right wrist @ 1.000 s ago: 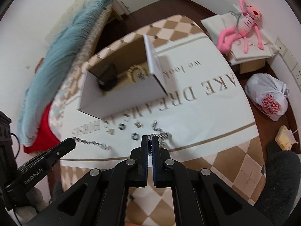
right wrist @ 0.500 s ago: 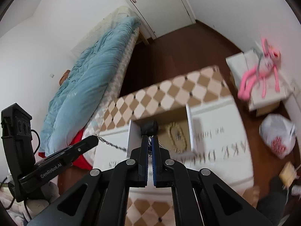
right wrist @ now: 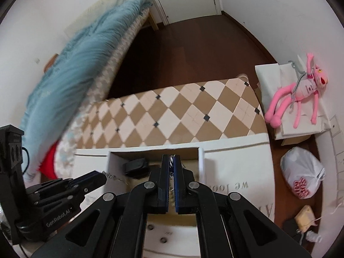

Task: Organize jewelry
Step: 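Carry both chains into the cardboard box and open both tools, then withdraw both tools from the box toward the small rings and earrings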

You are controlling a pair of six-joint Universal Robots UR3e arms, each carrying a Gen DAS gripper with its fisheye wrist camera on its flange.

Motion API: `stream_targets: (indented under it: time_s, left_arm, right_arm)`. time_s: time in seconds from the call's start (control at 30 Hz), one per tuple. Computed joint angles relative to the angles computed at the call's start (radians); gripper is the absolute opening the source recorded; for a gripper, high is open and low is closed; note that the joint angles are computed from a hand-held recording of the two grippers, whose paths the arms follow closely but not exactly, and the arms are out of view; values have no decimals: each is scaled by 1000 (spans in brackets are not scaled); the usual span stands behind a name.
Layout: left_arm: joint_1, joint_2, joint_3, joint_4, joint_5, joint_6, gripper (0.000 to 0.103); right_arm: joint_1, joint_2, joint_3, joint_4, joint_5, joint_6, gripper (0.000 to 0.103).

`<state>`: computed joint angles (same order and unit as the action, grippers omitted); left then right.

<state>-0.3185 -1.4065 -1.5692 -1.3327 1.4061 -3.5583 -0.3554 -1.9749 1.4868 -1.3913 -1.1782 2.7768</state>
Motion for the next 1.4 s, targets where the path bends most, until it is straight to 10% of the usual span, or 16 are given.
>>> stream_targets:
  time_s: [0.27, 0.4, 0.47, 0.67, 0.77, 1.4]
  left_arm:
    - [-47, -34, 50, -61, 94, -73, 13]
    - [-66, -22, 68, -88, 151, -96, 49]
    - [-83, -11, 72, -97, 189, -107, 63]
    - [-163, 0, 52, -107, 328, -175, 99]
    - [-179, 19, 15, -95, 351, -192, 102]
    - [-300, 75, -19, -109, 431, -327, 103]
  right_arm:
    - [67, 74, 68, -8, -126, -20, 5]
    - [23, 13, 72, 66, -141, -84, 18]
    - [-13, -20, 60, 99, -132, -117, 46]
    - [-53, -125, 85, 93, -157, -142, 66]
    - [-18, -155, 129, 48, -195, -109, 95]
    - [-40, -317, 203, 54, -231, -86, 103]
